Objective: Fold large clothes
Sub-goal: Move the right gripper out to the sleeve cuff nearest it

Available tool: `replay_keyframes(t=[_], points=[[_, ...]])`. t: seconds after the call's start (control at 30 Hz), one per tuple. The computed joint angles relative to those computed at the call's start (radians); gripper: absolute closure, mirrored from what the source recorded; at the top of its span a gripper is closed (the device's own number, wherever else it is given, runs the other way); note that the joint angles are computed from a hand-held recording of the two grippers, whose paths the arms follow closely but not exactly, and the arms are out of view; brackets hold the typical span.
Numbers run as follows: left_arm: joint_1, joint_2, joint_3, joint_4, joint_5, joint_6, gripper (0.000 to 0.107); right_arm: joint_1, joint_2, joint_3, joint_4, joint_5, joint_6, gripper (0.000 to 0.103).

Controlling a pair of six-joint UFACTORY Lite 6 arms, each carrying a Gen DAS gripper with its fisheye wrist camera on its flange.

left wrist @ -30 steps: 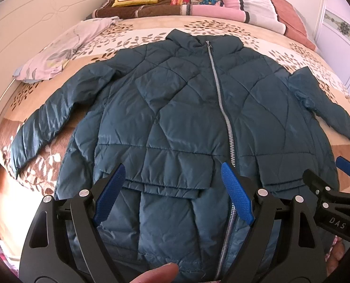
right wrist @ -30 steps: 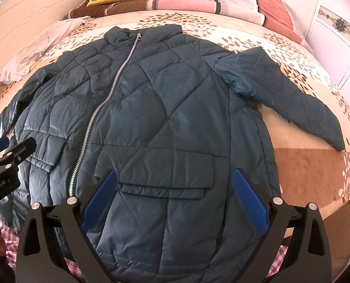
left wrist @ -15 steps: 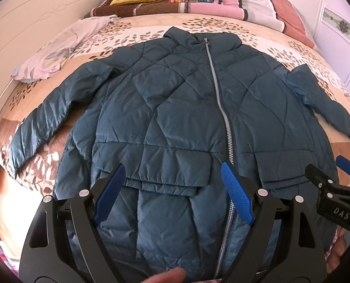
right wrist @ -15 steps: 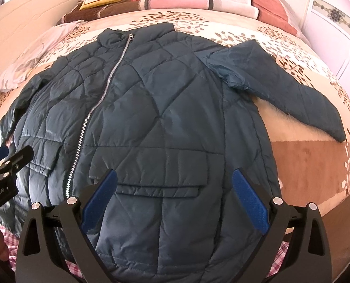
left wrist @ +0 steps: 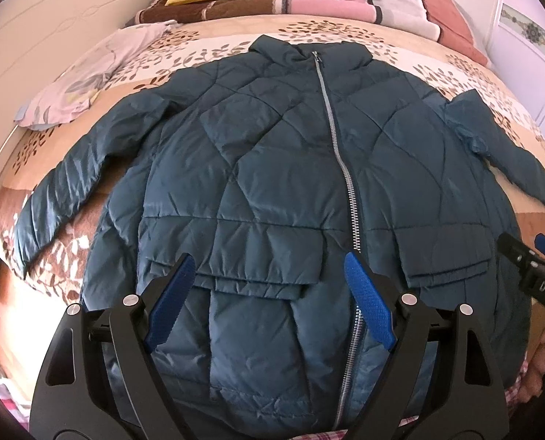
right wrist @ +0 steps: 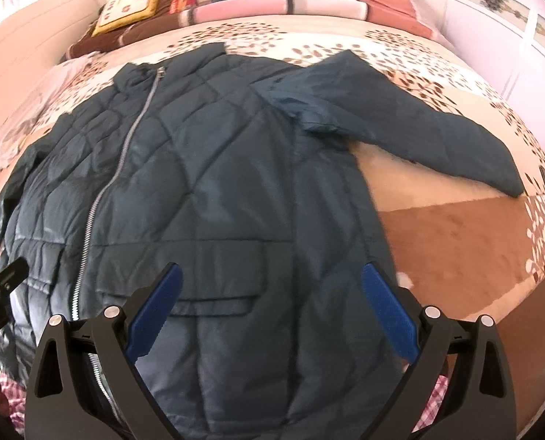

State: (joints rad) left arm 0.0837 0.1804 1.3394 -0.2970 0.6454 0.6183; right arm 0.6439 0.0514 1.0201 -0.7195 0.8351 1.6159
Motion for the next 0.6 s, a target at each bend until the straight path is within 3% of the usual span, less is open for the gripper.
replay_keyframes(t=[0.6], points=[[-0.051, 0.011, 0.011, 0.070, -0.011, -0.062, 0.023, -0.227, -0.395, -0.349, -0.084, -0.010, 0.065, 0.010]])
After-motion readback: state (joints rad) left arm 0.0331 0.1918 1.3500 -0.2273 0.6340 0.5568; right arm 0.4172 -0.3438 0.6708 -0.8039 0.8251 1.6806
